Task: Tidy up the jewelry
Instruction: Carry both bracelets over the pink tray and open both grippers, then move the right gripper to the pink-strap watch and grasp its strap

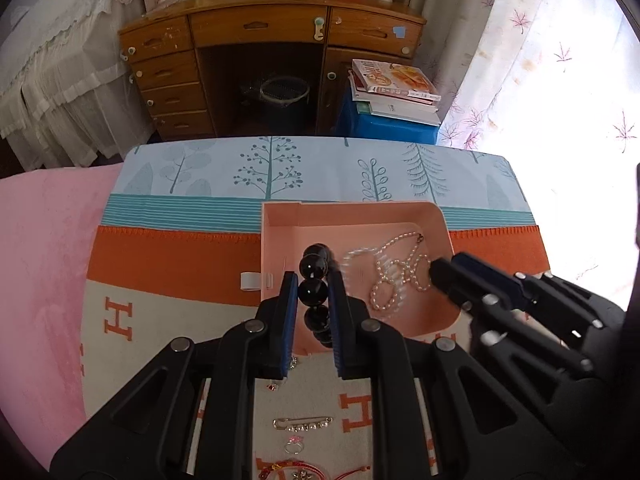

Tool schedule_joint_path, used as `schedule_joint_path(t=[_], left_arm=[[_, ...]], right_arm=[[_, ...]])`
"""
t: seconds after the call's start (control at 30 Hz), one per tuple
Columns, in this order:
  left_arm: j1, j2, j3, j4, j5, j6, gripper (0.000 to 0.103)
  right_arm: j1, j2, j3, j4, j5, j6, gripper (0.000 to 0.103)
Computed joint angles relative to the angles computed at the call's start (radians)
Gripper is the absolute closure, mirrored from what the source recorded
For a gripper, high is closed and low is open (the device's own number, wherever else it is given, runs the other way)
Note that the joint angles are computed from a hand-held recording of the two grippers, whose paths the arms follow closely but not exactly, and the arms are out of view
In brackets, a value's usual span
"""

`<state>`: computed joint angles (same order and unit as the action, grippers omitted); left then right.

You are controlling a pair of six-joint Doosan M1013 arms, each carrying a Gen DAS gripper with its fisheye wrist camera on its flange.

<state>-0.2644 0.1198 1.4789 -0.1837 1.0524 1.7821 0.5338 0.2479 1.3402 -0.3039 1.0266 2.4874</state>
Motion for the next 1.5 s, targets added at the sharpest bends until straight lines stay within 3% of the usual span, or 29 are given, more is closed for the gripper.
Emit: schedule_joint_path(t=[0.03,0.07,0.17,0.47,0.57,0.67,0.73,0.83,0.97,1.07,1.23,1.33,1.5], left_arm=[[0.003,0.002,0.004,-0.016,-0.005,0.014,0.09],[0.005,0.002,0.011,-0.024,-0.013,0.024,0.09],[0.001,0.01,0.019,-0.033,-0.012,0.048,0.09],[-0.004,0.024,0.023,-0.021,0.059,0.063,0.09],[0.014,0.004,0.042,-0.041,0.051,0.076,0.09],[0.038,-0.042,0.081,-0.079,-0.008,0.123,0.09],[0.049,-0.07,0.101,-0.093,-0.031,0.161,0.09],[0.069,-0.1,0.11,-0.124,-0.005,0.218,0.09],[0.099,-0.14,0.115,-0.157,0.082,0.255,0.09],[0.113,-0.19,0.141,-0.162,0.074,0.276,0.09],[0.162,-0.261,0.172,-0.232,0.106,0.349,0.09],[0.184,-0.3,0.19,-0.246,0.114,0.378,0.09],[0.244,-0.331,0.197,-0.299,0.195,0.418,0.09]], right_arm=[[-0.001,0.0,0.014,0.001,-0.002,-0.003,0.075],[0.002,0.002,0.022,-0.013,0.001,-0.002,0.06],[0.024,0.007,0.041,-0.127,0.031,0.058,0.048],[0.058,-0.093,0.174,-0.182,-0.023,0.163,0.048],[0.074,-0.146,0.227,-0.201,-0.049,0.221,0.048],[0.095,-0.193,0.269,-0.227,-0.047,0.271,0.048],[0.119,-0.208,0.282,-0.26,-0.013,0.288,0.048],[0.167,-0.228,0.293,-0.312,0.056,0.289,0.048],[0.224,-0.274,0.319,-0.347,0.081,0.326,0.048],[0.265,-0.302,0.329,-0.36,0.095,0.355,0.048],[0.346,-0.33,0.316,-0.38,0.167,0.408,0.039],[0.401,-0.335,0.3,-0.403,0.254,0.434,0.039],[0.463,-0.348,0.288,-0.384,0.343,0.455,0.039]])
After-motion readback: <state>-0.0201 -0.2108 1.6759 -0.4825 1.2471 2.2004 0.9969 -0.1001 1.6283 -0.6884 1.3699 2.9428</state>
